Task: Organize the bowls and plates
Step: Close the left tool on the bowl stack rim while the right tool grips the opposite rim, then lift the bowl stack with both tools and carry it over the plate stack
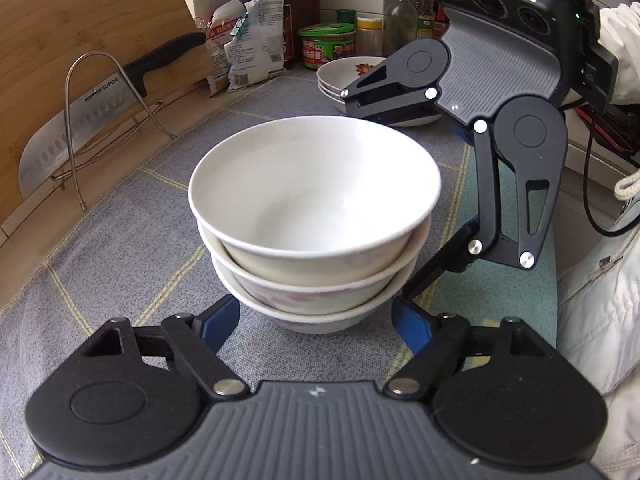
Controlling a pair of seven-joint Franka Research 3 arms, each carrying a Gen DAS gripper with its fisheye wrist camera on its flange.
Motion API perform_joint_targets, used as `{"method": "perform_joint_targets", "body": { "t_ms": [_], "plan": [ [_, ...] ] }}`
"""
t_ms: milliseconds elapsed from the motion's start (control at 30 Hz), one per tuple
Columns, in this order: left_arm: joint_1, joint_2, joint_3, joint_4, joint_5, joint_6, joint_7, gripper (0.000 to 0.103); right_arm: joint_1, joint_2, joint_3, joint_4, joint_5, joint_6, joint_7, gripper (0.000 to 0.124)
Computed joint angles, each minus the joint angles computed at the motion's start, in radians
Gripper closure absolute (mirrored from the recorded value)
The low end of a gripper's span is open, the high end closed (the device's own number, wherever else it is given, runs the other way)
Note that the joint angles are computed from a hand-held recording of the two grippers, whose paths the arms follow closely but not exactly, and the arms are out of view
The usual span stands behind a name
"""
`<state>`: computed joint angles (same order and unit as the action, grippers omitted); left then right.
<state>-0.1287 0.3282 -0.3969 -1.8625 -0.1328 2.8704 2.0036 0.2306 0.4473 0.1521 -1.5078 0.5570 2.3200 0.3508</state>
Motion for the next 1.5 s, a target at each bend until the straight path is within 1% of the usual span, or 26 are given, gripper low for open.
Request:
{"method": "perform_joint_targets", "body": {
  "t_ms": [33,133,233,400,533,700,800,967,1200,1500],
  "plan": [
    [0.021,0.006,-0.021,0.007,-0.021,-0.006,0.034,0.026,0.002,0.002,0.000,0.007,-0.006,-0.007,0.002,0.029],
    [0.080,0.015,-0.079,0.017,-0.103,-0.029,0.144,0.026,0.012,0.004,-0.004,0.021,-0.023,-0.019,0.026,0.033],
    [0.098,0.029,-0.091,0.047,-0.165,-0.071,0.205,0.027,0.015,-0.003,-0.004,0.016,-0.032,-0.012,0.024,0.033],
    [0.086,0.032,-0.072,0.066,-0.215,-0.109,0.270,0.026,0.016,0.019,-0.004,0.058,-0.047,-0.044,0.026,0.033],
    [0.066,0.031,-0.050,0.072,-0.230,-0.118,0.281,0.026,0.013,0.031,-0.005,0.084,-0.057,-0.075,0.019,0.034],
    [0.057,0.039,-0.039,0.085,-0.244,-0.130,0.304,0.022,0.014,0.049,-0.007,0.119,-0.069,-0.111,0.021,0.034],
    [0.047,0.038,-0.028,0.091,-0.236,-0.142,0.298,0.022,0.015,0.057,-0.007,0.132,-0.073,-0.119,0.023,0.034],
    [0.046,0.052,-0.025,0.116,-0.238,-0.171,0.313,0.020,0.017,0.058,-0.007,0.134,-0.077,-0.120,0.030,0.034],
    [0.050,0.054,-0.026,0.120,-0.258,-0.181,0.337,0.021,0.019,0.060,-0.009,0.138,-0.083,-0.123,0.037,0.034],
    [0.041,0.053,-0.015,0.122,-0.257,-0.187,0.330,0.021,0.018,0.067,-0.008,0.148,-0.084,-0.128,0.043,0.034]
  ]
}}
